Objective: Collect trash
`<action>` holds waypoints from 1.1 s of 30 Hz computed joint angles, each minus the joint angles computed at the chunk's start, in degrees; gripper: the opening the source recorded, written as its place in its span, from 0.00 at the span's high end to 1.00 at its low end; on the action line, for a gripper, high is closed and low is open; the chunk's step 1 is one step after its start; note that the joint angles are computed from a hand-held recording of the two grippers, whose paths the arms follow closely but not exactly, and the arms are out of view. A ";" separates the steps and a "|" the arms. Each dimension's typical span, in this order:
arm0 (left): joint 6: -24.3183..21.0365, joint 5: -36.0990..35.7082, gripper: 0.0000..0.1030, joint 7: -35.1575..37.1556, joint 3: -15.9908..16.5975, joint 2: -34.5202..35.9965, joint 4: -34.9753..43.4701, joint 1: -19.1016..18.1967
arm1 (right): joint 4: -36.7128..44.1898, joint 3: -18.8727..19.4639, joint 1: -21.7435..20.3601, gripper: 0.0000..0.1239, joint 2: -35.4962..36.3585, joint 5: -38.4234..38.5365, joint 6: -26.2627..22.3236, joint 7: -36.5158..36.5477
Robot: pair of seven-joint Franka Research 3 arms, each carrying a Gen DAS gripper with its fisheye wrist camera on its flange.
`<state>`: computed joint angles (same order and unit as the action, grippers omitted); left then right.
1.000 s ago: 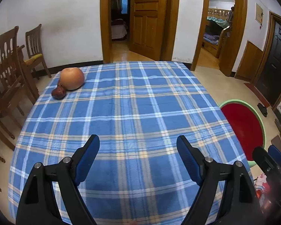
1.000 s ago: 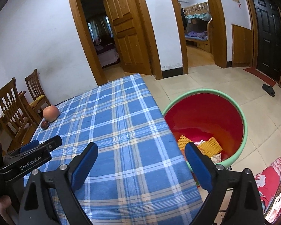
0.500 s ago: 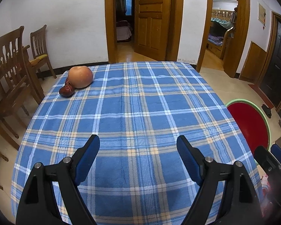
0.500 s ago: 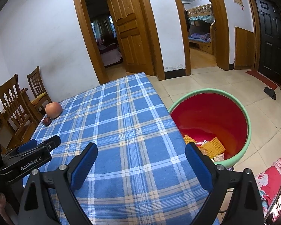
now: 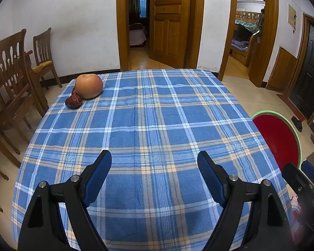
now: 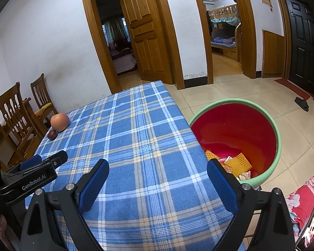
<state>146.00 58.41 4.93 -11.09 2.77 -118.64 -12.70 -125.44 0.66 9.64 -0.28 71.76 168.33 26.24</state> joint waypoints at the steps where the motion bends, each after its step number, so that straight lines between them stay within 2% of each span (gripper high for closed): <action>1: 0.09 -0.01 0.19 0.00 0.02 -0.01 -0.02 0.02 | 0.00 0.03 0.02 0.22 0.00 0.04 0.07 -0.03; 33: -0.11 0.26 0.19 -0.46 -0.05 0.00 0.30 -0.05 | 0.68 0.19 0.22 0.22 0.02 3.73 1.10 -3.81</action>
